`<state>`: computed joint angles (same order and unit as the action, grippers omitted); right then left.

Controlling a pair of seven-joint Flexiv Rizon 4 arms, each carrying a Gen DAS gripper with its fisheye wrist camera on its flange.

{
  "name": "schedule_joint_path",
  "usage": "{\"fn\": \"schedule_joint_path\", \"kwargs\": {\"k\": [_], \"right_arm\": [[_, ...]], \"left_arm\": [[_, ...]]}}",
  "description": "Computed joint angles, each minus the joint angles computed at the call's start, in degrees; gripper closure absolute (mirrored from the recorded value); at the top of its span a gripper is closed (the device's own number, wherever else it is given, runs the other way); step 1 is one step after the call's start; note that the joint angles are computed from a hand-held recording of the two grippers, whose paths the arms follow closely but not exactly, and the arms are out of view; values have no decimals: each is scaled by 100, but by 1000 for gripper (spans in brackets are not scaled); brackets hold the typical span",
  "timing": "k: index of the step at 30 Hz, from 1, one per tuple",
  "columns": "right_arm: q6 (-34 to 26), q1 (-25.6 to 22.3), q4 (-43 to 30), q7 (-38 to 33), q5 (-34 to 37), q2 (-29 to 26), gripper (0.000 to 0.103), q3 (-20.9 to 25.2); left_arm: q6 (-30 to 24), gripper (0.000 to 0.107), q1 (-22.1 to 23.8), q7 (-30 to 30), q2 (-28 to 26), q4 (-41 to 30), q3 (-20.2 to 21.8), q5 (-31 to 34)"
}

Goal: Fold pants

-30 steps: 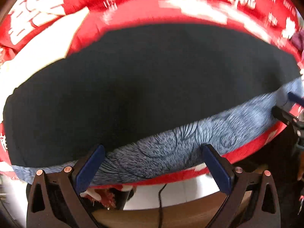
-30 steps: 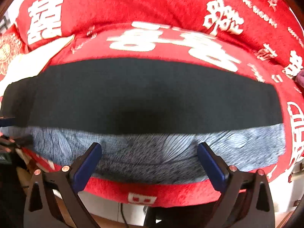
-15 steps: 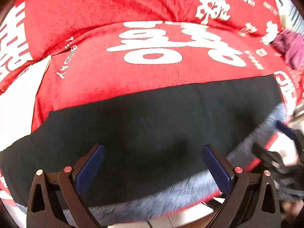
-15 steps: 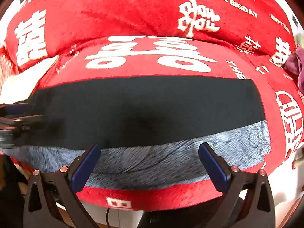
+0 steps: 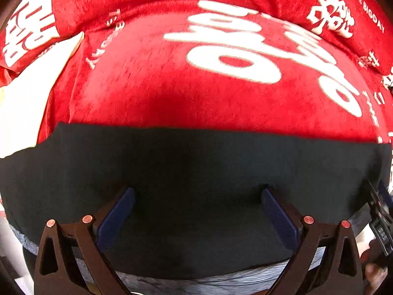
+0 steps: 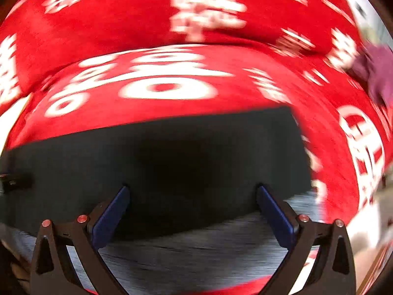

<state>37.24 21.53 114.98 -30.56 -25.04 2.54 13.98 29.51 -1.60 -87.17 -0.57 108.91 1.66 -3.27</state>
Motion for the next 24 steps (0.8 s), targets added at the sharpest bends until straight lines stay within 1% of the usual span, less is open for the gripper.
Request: {"fn": "schedule_joint_path", "kwargs": {"k": [1, 2, 4, 5, 6, 7, 8, 9, 11, 12, 16, 17, 18, 19, 21, 22, 23, 24], "right_arm": [[414, -94, 209, -32, 188, 173, 1, -46], [672, -137, 301, -139, 324, 252, 1, -65], [457, -106, 194, -435, 295, 189, 1, -31], [265, -71, 129, -534, 172, 116, 1, 0], [258, -60, 168, -456, -52, 83, 1, 26], [388, -78, 252, -335, -128, 98, 1, 22], [525, -101, 326, -256, -110, 136, 1, 10], [623, -120, 386, -242, -100, 173, 1, 4], [623, -116, 399, -283, -123, 182, 1, 15], [598, -112, 388, -302, -145, 174, 1, 18], [648, -119, 434, -267, -175, 188, 1, 23], [639, -117, 432, -257, -191, 183, 1, 26], [637, -117, 436, -246, -209, 182, 1, 26], [645, -118, 450, -238, -214, 193, 1, 29], [628, -114, 446, -216, -229, 191, 1, 32], [608, -109, 439, -200, -244, 185, 1, 36], [585, -104, 430, -187, -257, 177, 1, 38], [555, -98, 416, -182, -265, 170, 1, 38]], "left_arm": [[159, 4, -86, 68, 13, 22, -82, -127], [246, 4, -177, 84, -6, -3, -169, -176], [312, 4, -409, -29, -142, -207, -392, -186], [294, 4, -477, -99, -240, -304, -434, -234], [160, 4, -572, -300, -404, -474, -511, -207], [58, 4, -647, -456, -516, -603, -528, -63], [61, 4, -738, -624, -613, -701, -527, 237], [116, 4, -784, -634, -635, -696, -500, 321], [444, 4, -773, -492, -548, -483, -399, 182], [499, 4, -759, -490, -494, -428, -350, 220], [717, 4, -418, 18, -241, -19, -52, -81], [683, 4, -315, -21, -147, 28, 49, 198], [611, 4, -213, -22, -111, 59, 107, 293], [526, 4, -16, 218, -25, 226, 264, 24], [551, 4, 285, 510, 127, 477, 460, -242], [475, 4, 473, 598, 221, 500, 590, -130], [500, 4, 600, 404, 251, 439, 587, 355], [667, 4, 803, 210, 358, 453, 577, 939]]}}
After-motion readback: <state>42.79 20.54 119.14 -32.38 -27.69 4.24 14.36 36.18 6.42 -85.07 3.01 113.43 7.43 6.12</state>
